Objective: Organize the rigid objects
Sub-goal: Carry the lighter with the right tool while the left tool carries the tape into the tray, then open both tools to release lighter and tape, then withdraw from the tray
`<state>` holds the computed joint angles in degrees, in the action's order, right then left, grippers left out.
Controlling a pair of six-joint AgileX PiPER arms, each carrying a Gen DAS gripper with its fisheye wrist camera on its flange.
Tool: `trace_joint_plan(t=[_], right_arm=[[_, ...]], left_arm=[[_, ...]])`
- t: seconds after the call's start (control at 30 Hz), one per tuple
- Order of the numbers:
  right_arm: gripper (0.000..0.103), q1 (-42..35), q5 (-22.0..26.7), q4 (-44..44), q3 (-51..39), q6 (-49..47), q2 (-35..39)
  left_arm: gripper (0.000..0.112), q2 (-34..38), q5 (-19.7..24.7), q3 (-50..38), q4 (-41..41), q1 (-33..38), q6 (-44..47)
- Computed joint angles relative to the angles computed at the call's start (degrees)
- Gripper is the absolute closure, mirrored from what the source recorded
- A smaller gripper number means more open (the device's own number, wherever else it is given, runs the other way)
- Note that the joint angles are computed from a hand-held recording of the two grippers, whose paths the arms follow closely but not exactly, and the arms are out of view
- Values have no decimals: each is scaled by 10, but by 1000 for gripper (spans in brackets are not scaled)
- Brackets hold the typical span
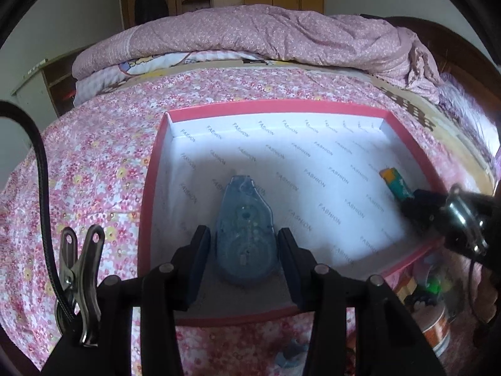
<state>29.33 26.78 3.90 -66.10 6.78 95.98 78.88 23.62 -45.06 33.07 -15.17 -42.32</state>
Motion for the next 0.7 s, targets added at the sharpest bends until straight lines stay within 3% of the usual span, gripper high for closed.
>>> trace_joint_plan(t=[0.2,0.27,0.37,0.57,0.7], right_arm=[[79,24,-14,-79,21,61,-10],[71,9,-9,-7,14,1,-8],[67,-7,-1,64,10,-56,-11],[57,-1,-32,42,54,-26,-67],[57,2,-37,45,78,-20,-101]], left_arm=[[59,-5,-6,3,-32,5,23],[48,-4,-4,-7,-81,10,74],[48,-8,10,-15,-116,10,102],[48,-59,23,8,-112,-1,84],[48,-102,40,27,-133,-9,93]])
